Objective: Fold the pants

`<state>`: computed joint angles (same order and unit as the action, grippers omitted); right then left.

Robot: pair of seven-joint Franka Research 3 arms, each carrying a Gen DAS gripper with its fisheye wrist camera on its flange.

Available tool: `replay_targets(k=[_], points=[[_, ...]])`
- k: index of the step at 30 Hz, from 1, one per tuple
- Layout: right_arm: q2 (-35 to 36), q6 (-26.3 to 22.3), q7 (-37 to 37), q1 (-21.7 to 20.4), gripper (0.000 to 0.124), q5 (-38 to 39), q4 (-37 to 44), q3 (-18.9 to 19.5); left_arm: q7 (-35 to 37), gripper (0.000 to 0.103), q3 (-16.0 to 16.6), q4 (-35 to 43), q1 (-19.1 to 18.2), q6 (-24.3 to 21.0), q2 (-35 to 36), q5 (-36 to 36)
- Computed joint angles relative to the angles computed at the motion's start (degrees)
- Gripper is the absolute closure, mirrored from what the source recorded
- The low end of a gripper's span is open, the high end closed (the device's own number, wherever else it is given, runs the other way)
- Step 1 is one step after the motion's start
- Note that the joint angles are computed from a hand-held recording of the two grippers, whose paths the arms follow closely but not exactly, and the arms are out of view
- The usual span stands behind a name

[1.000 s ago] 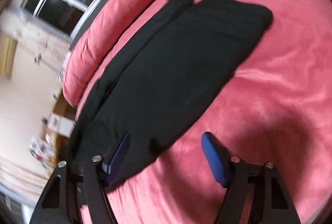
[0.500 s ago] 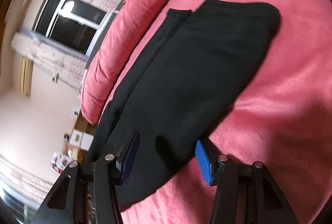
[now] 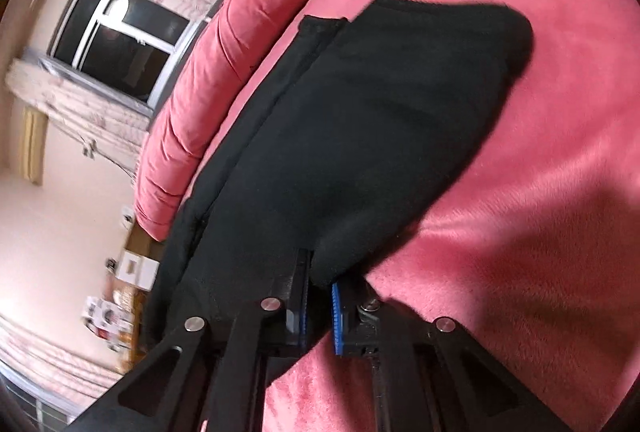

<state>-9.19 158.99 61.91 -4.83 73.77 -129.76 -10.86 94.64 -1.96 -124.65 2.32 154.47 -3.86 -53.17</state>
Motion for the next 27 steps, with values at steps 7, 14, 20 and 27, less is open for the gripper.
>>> replay_targets(k=[7, 14, 20, 27], points=[[-4.57, 3.17, -0.14, 0.71, 0.116, 0.51, -2.16, -0.85, -2.5, 0.096, 0.67, -0.65, 0.29, -5.16, -3.56, 8.79], [-8.8, 3.28, 3.49, 0.92, 0.117, -7.64, -3.82, -1.22, -0.74, 0.096, 2.92, -2.14, -1.29, -9.3, -8.22, 10.52], [-14.74, 1.62, 8.8, 0.33, 0.117, -15.21, -8.14, -2.42, -1.63, 0.096, 4.69, -4.28, -1.47, -14.14, -12.39, 13.02], [-19.71, -0.63, 19.05, -3.29, 0.117, -25.83, -14.48, -2.13, -2.82, 0.096, 5.42, -8.1, -1.79, -19.37, -15.88, 18.18]])
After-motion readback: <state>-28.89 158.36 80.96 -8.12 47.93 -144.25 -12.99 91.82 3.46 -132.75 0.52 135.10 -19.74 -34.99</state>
